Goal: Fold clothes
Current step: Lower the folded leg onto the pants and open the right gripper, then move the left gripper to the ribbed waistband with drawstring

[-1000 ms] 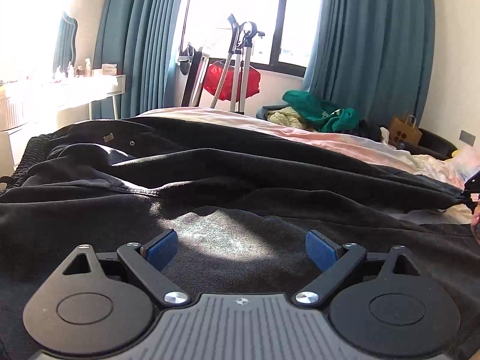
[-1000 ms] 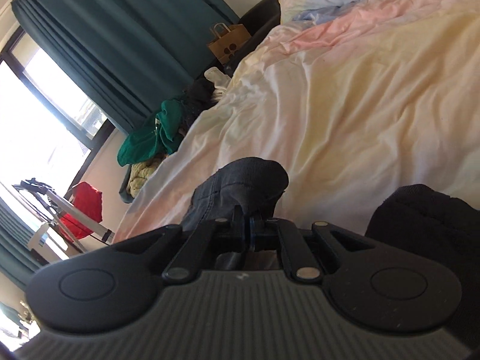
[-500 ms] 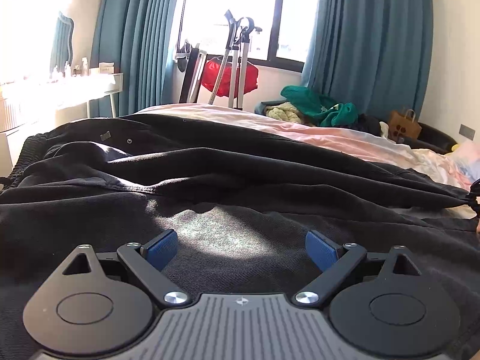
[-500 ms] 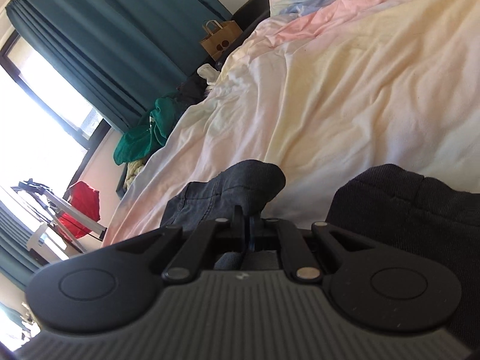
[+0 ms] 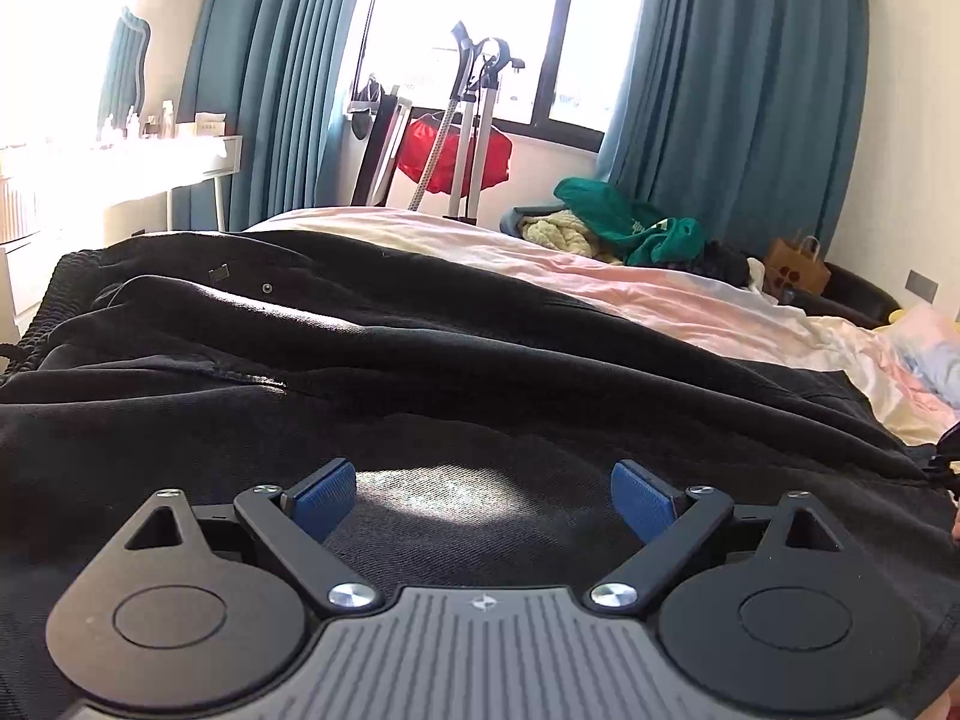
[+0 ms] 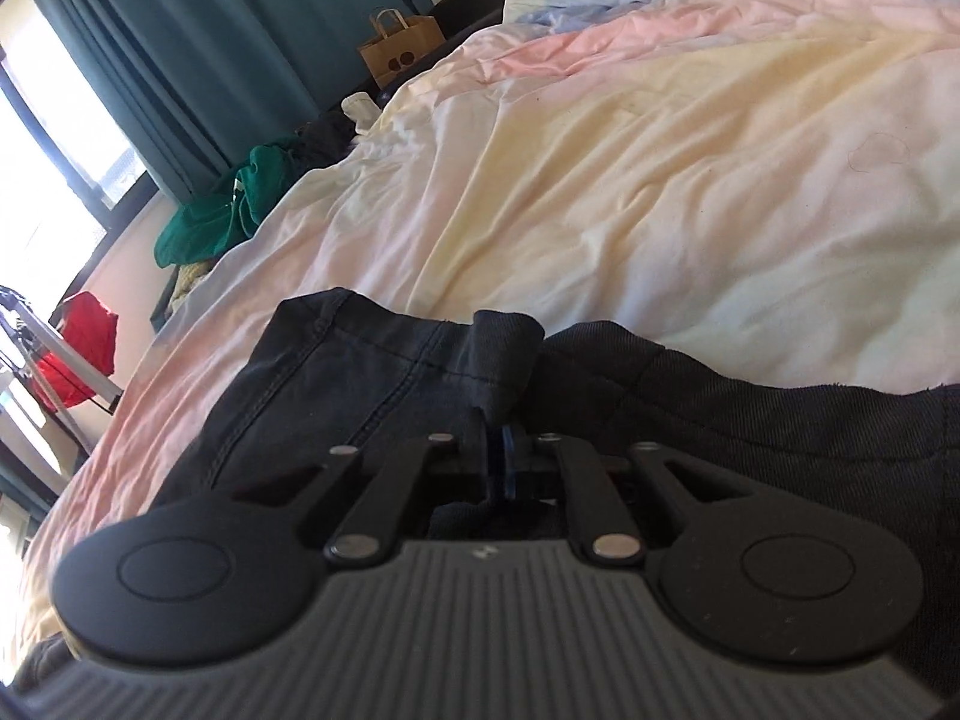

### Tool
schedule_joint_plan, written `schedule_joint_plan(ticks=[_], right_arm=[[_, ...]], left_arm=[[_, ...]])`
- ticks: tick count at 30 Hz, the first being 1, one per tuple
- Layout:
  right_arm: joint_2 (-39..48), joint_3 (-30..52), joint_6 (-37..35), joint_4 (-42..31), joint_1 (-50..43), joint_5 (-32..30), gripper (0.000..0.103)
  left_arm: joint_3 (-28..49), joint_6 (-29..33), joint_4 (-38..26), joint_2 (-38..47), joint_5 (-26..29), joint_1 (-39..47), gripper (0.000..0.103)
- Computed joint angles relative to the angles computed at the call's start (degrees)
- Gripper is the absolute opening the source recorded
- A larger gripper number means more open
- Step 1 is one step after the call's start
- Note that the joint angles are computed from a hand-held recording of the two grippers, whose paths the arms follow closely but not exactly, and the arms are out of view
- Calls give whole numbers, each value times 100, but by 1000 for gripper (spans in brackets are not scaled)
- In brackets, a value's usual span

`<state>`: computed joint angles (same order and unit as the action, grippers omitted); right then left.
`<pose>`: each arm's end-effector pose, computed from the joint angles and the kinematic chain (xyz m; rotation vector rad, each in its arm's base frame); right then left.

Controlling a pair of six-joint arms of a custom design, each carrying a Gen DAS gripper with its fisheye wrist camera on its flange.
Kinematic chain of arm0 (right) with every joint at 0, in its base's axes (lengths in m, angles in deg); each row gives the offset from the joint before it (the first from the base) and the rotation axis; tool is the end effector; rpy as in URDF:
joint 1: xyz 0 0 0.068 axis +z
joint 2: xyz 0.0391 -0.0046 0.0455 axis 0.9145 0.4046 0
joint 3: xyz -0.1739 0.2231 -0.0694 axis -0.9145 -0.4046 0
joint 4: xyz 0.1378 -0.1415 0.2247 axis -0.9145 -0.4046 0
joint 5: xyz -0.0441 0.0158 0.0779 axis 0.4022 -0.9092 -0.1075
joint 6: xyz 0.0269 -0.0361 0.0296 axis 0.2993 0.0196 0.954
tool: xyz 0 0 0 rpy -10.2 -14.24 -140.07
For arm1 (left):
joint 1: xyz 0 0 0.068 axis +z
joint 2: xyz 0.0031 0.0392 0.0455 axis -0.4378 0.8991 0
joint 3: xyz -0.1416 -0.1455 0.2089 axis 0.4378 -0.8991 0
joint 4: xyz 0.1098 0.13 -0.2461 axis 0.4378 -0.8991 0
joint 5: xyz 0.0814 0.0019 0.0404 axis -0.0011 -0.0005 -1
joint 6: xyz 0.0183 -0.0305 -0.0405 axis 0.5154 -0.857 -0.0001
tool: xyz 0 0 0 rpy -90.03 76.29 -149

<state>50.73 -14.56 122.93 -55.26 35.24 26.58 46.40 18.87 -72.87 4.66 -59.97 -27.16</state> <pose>0.1353 -0.0884 0.1426 1.4559 1.6496 -0.0419 0.2170 -0.0196 0.2022 0.3738 2.0523 -0.4169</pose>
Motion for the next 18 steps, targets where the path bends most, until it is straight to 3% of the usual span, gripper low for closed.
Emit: schedule_joint_plan(ticks=[5,9,10,15,18], right_arm=[[-1341,352,512,-1966,811,479,18],[-2279,688,1369,-3373,2655,1710,61],[-2307,802,1752,-3699,3334,2129,65],[-1585,1525,3866,-5153,5895,3509,65],[-894,1907,6239,-6600,7278,4194,66]], left_arm=[[40,49,-136,-32,98,51,94],[66,52,-263,-78,180,108,94],[78,51,-301,-89,181,119,94],[216,76,-790,-364,368,494,94],[439,9,-1288,-467,789,1063,94]])
